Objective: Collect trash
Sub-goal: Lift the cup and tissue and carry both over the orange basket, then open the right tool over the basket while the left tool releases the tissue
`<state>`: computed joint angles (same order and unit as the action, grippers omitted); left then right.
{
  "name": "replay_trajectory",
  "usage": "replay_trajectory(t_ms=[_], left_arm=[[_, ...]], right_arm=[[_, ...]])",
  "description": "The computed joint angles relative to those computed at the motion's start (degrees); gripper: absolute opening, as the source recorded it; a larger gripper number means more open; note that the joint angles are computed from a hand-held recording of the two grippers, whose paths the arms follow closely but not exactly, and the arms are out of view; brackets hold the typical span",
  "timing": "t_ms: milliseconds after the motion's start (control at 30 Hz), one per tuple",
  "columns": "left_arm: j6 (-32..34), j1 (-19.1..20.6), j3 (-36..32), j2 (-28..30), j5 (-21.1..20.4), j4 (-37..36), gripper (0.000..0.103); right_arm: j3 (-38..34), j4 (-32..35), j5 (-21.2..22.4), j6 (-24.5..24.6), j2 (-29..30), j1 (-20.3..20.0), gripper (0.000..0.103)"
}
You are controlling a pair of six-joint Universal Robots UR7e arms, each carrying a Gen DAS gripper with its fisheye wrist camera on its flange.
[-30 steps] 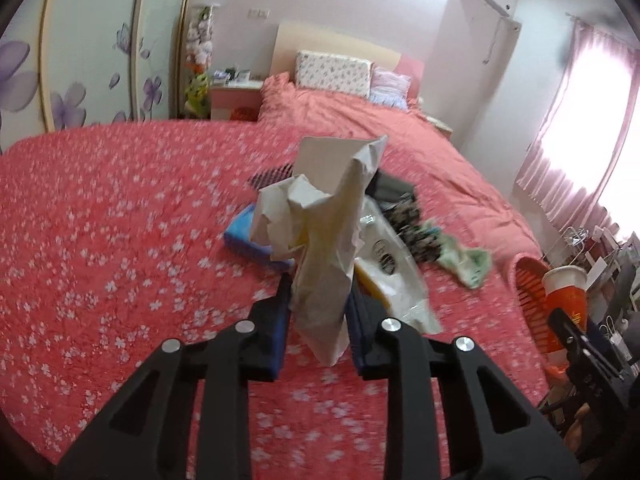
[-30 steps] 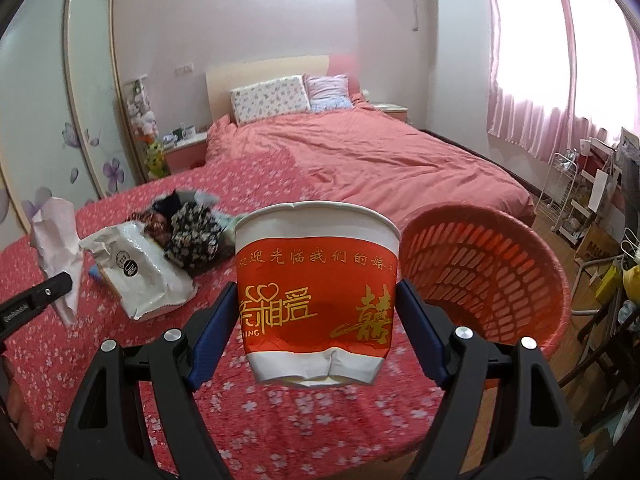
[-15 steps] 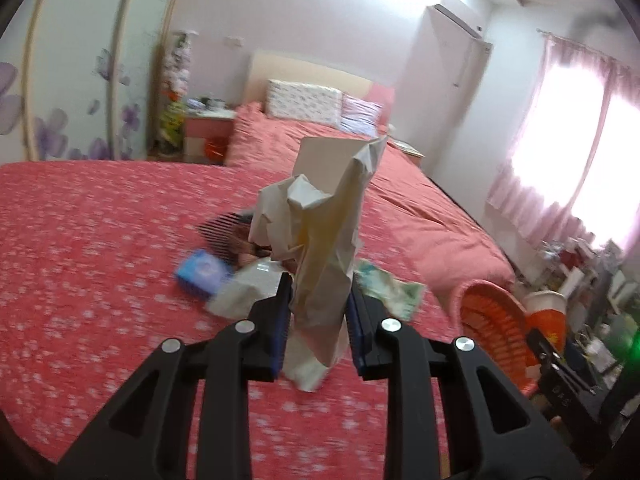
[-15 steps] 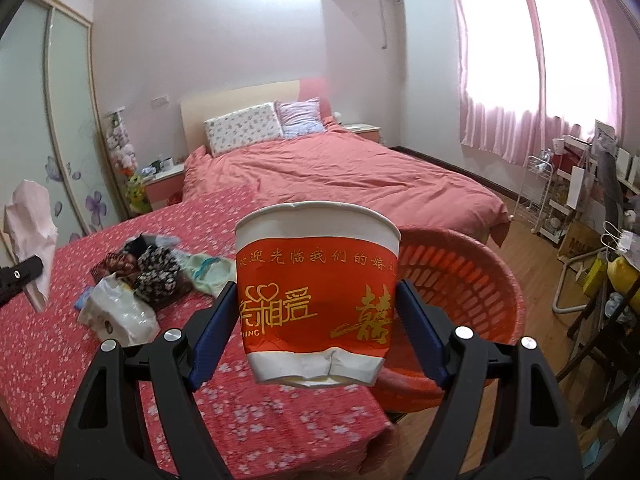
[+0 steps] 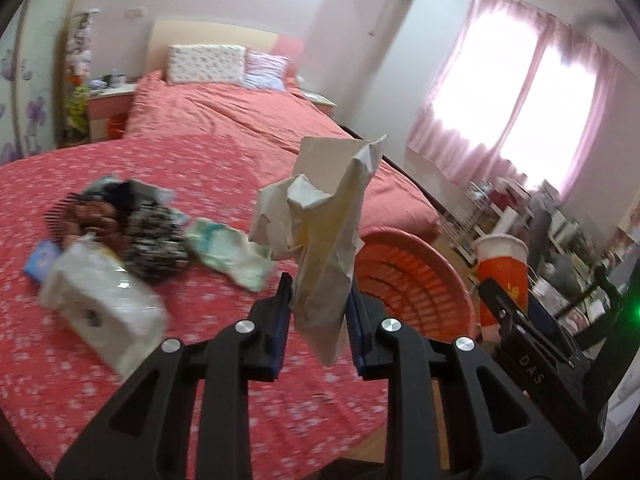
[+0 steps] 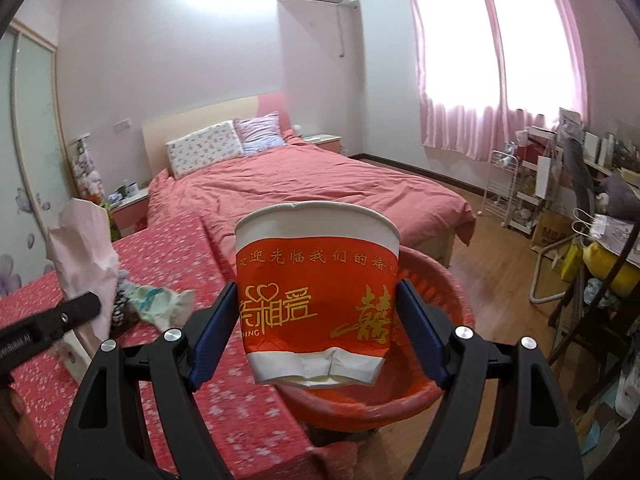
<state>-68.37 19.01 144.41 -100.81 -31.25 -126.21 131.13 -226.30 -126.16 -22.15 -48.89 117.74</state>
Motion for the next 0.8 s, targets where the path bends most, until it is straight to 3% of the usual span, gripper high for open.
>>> replay_trajectory(t_ms=[133,400,800], left_arm=[[11.1,3.9,0.0,7.9,-3.1,-16.5,0.026],[26.0,10.1,-2.7,20.8,-9.4,-36.7,0.026],[36.2,18.0,-8.6,31.9,-15.8,-46.2,0.028]], right_arm=[[-0.3,-1.0,-0.1,-0.3,-0.2,-1.8,0.078],[-0.8,-1.9,0.3,0.1,-0.4,-5.0,0.078],[-2.8,0.9,3.0,4.2,-1.6,-8.1,0.078]])
